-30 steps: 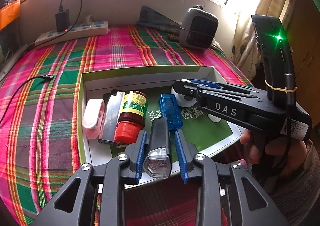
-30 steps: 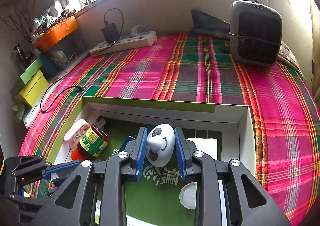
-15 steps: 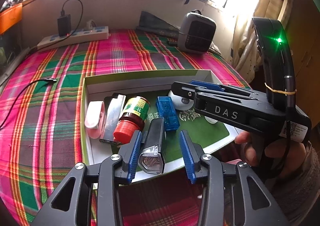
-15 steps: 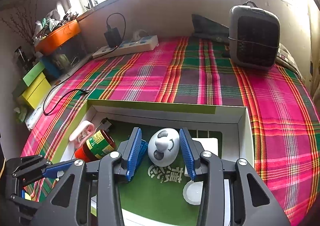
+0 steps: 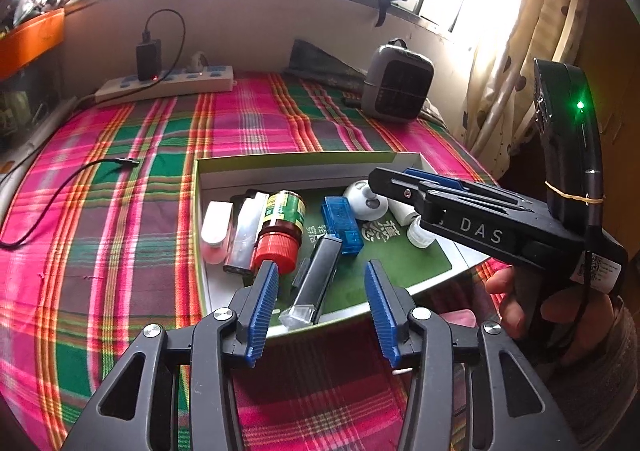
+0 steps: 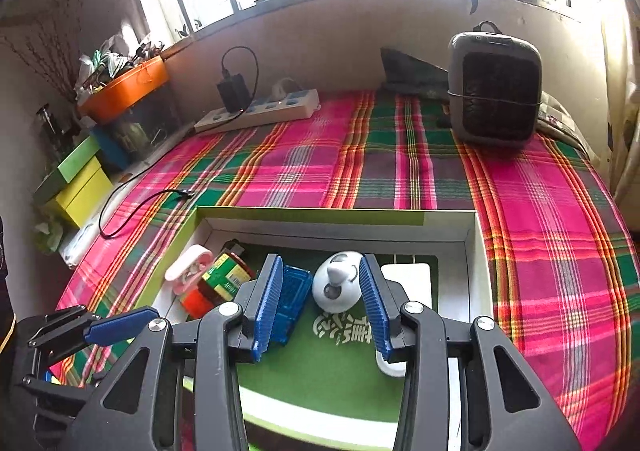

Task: Organize rigid objects
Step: 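Lower the black device and panda ball into the box and open both tools, then lift both open tools out of the box toward the pink case and spool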

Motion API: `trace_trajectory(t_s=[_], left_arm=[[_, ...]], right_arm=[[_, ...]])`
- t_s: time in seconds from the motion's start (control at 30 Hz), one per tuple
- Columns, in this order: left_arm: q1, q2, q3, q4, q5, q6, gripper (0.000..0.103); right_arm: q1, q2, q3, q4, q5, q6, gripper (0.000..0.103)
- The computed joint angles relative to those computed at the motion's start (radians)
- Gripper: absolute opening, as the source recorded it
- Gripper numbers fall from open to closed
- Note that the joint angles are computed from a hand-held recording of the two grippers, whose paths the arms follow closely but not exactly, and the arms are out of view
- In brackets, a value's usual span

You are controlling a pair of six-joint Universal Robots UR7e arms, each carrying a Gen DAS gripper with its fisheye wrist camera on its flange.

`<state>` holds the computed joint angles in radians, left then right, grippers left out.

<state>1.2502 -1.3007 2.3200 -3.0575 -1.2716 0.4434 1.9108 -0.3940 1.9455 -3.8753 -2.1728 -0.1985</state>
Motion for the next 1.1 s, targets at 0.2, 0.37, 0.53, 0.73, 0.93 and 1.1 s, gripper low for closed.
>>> trace_trajectory(t_s=[0.2, 0.37, 0.53, 0.73, 0.93, 1.1], left_arm=[[-0.003, -0.045, 0.03, -0.005, 0.006, -0.002, 0.044], [-0.001, -0.084, 0.054, -0.003, -0.001, -0.004, 0.044], [0.005, -0.124, 0.076, 0.004, -0.013, -0.003, 0.044], [0.023, -0.156, 0.094, 0.013, -0.03, -0.01, 0.044], [0.028, -0.18, 0.117, 0.021, -0.053, -0.013, 0.044], [0.028, -0.193, 0.138, 0.029, -0.057, -0.012, 0.044]], right_arm=[[0.024, 0.002, 0.018, -0.026, -0.014, 0.012, 0.041], [0.047, 0.005, 0.035, -0.045, -0.031, 0.018, 0.041], [0.065, 0.003, 0.081, -0.084, -0.039, 0.009, 0.041], [0.072, 0.004, 0.152, -0.141, -0.056, 0.015, 0.041], [0.087, 0.014, 0.207, -0.178, -0.071, -0.007, 0.041], [0.085, 0.033, 0.21, -0.148, -0.072, -0.043, 0.041]])
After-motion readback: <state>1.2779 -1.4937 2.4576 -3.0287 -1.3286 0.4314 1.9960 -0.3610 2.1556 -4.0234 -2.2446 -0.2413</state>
